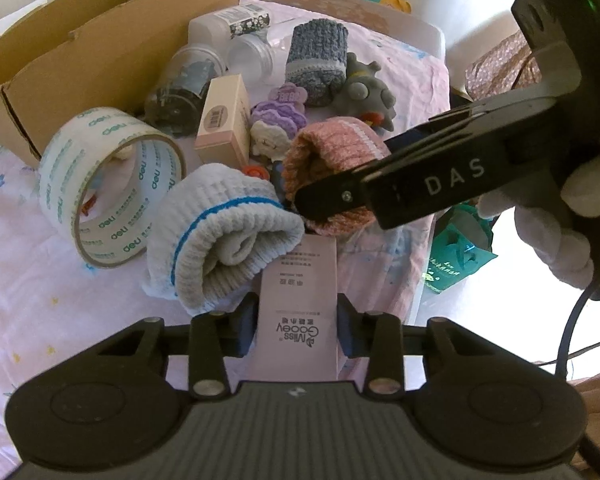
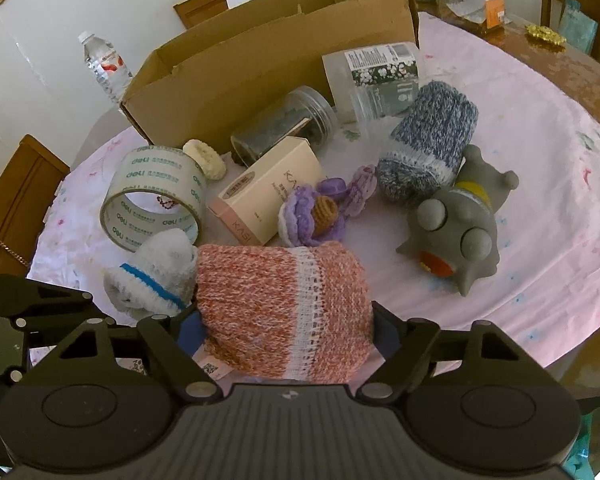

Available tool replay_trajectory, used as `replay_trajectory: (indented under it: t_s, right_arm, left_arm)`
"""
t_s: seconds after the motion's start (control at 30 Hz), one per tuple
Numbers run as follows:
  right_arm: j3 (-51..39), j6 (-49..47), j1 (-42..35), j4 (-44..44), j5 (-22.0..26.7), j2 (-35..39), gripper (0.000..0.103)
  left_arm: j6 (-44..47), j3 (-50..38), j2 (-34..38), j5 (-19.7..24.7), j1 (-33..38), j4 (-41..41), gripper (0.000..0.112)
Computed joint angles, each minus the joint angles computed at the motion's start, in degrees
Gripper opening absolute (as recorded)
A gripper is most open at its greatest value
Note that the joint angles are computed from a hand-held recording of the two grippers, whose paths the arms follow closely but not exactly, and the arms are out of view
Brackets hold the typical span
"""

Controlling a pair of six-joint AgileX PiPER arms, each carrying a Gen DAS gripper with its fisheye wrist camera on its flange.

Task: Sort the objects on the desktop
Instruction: 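Grasp the pink cosmetic box with the left tool while the right tool grasps the pink knit hat, then carry the pink box and pink hat over the cardboard box with both tools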

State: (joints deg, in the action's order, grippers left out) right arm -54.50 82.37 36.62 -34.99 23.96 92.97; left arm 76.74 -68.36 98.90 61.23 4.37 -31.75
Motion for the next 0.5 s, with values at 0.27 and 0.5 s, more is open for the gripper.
replay_trajectory:
  t_s: [0.27,0.5]
  right_arm:
    - [-1.1,-2.7,0.4,0.0,3.1,-1.7,0.075]
    - [-2.6,-5.4,0.9,0.5,6.4,-3.6,0.074]
  left_arm:
    - [0.4,-0.4,-1.3,1.6,0.4,-0.8,0.039]
    - [0.6,-2.3,-3.2,4.2,1.2,-1.8,0.039]
